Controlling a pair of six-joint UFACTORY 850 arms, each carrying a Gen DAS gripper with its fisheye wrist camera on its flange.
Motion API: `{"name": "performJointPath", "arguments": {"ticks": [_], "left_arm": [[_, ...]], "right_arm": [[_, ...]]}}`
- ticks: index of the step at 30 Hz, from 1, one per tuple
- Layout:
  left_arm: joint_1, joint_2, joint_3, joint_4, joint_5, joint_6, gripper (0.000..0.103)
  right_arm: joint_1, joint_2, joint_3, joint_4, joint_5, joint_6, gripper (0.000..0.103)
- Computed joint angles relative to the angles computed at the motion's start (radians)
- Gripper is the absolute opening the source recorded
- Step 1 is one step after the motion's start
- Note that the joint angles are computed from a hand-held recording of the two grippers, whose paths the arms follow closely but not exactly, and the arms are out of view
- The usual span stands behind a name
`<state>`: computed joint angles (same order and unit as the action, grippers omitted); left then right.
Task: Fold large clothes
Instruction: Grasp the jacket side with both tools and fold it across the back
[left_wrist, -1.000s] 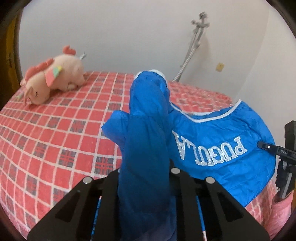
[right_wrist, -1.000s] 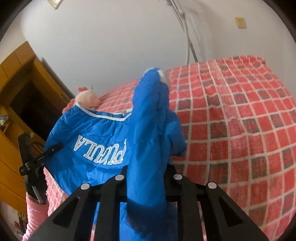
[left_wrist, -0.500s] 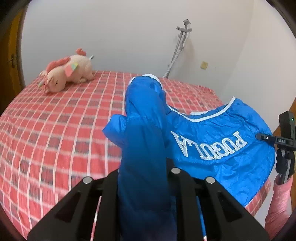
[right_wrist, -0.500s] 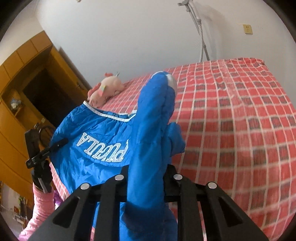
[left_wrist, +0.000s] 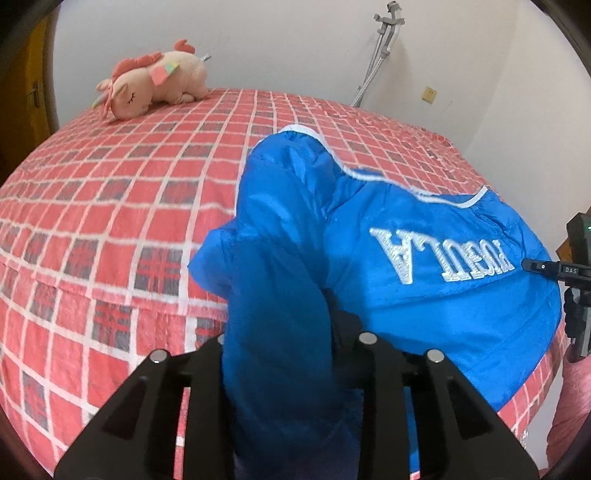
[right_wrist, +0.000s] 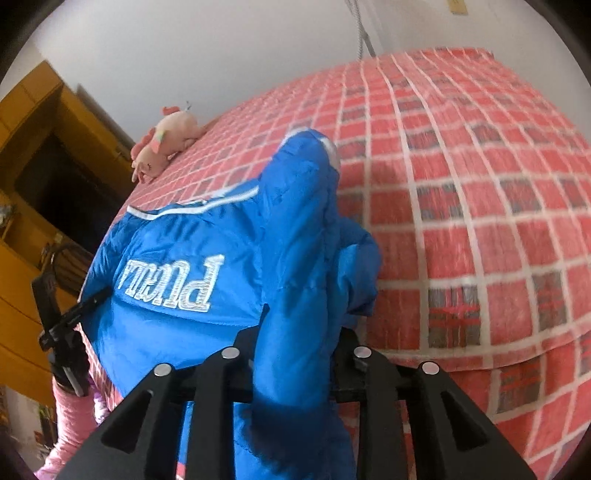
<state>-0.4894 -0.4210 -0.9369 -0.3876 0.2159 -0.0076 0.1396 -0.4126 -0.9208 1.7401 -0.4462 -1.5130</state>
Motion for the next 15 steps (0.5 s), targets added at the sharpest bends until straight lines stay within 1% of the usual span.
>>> {"name": "performJointPath", "arguments": {"ticks": [2, 6, 8, 10, 12, 13, 14, 15], "left_arm": [[-0.002, -0.010, 0.010, 0.033, 0.031, -0.040, 0.030], [-0.016, -0.018, 0.020, -0.024, 0.080, 0.000, 0.031], [-0.013, -0.020, 0.022, 0.003, 0.090, -0.051, 0.032], [-0.013, -0.019, 0.021, 0.005, 0.085, -0.066, 0.033], [-0.016, -0.013, 0.020, -0.019, 0.072, -0.053, 0.035], [-0.015, -0.006, 0.020, -0.029, 0.056, -0.049, 0.038], [-0.015, 0.000, 0.021, -0.043, 0.047, -0.041, 0.038], [-0.011, 0.014, 0.028, -0.017, 0.032, -0.071, 0.038]], "right_arm": [[-0.004, -0.020, 0.005, 0.050, -0.018, -0.043, 0.028], [-0.019, -0.047, 0.019, 0.140, -0.073, -0.114, 0.032], [-0.022, -0.045, 0.034, 0.178, -0.083, -0.146, 0.033], [-0.020, -0.042, 0.037, 0.187, -0.072, -0.155, 0.035], [-0.013, -0.031, 0.038, 0.184, -0.042, -0.151, 0.040], [-0.007, -0.022, 0.038, 0.181, -0.018, -0.146, 0.041], [0.000, 0.001, 0.052, 0.192, 0.012, -0.159, 0.045], [0.003, 0.017, 0.063, 0.209, 0.030, -0.184, 0.045]]}}
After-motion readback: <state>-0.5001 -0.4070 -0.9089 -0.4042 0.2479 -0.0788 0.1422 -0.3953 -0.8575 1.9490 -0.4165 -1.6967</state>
